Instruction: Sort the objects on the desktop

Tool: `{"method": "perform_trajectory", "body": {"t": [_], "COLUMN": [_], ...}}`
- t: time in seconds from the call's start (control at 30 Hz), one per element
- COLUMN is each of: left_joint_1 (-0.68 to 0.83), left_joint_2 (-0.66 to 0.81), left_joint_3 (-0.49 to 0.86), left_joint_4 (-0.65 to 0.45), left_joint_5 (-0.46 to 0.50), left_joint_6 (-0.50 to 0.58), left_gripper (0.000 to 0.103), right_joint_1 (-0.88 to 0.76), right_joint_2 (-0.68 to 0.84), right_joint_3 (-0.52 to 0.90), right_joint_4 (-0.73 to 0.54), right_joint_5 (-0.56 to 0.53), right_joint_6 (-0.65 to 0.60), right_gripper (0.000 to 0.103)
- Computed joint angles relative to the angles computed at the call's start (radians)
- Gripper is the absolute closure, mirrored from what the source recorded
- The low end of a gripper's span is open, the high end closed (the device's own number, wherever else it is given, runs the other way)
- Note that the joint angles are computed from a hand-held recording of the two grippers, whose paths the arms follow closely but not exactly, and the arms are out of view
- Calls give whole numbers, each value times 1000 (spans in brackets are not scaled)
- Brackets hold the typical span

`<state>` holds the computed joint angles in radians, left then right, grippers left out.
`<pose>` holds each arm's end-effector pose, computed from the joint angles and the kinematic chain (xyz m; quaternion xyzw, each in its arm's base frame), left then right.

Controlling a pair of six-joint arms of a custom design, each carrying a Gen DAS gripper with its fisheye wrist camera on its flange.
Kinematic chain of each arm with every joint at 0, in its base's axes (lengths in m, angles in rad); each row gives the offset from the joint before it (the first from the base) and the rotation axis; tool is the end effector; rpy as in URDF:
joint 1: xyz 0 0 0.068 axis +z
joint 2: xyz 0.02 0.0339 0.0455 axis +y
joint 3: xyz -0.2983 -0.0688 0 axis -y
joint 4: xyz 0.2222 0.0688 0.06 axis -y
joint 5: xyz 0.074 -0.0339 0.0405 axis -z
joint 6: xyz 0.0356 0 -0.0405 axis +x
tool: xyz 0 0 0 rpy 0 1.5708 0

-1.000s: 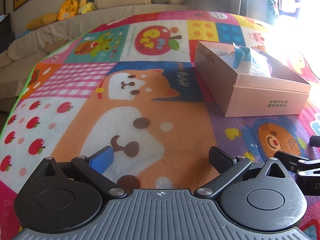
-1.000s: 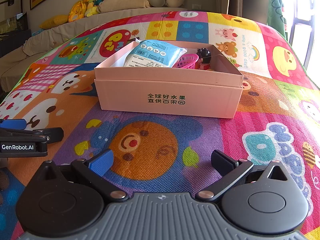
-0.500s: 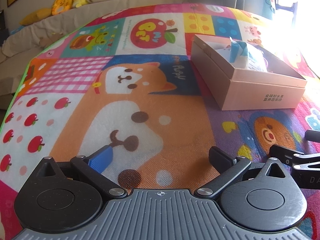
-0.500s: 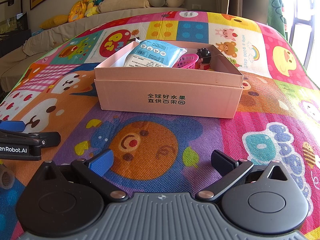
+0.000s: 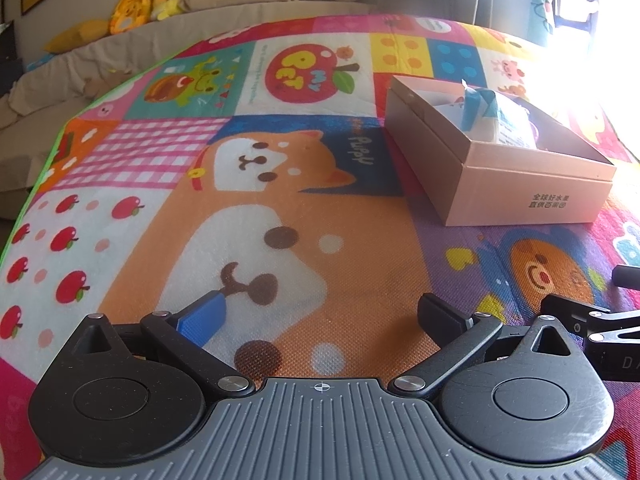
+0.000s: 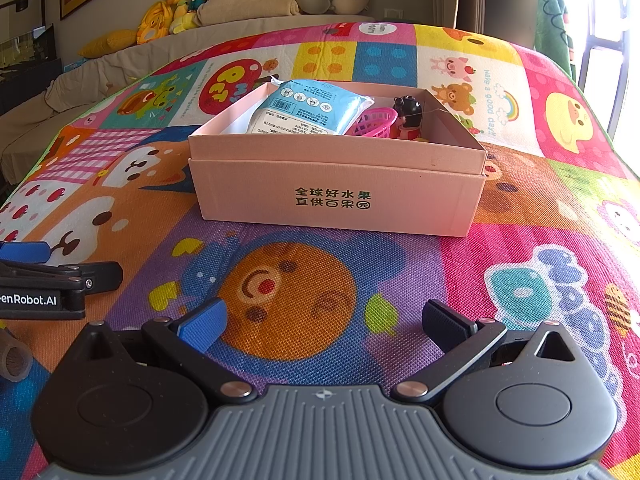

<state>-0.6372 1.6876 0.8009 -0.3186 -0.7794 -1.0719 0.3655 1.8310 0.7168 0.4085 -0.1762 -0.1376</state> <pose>0.2377 -0.1448 0.1827 -0.2636 0.8733 0.1185 0.3922 0.3074 0.1243 0.1580 -0.2608 0.8667 0.1268 0.4058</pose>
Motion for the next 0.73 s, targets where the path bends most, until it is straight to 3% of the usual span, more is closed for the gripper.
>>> {"method": "perform_trajectory", "body": {"t": [0.73], "left_joint_1": [-4], "left_joint_2": [-18], "left_joint_3": [-13], "left_joint_4": [5], "left_joint_5": [11], "left_joint_6": [-3], "left_gripper": [0], "right_joint_1": [3], "right_joint_2": [-1], "right_joint_3": [-3], "right_joint_4": [2], "right_joint_5": [3], "right_joint_6": [1], "right_gripper": [0]}}
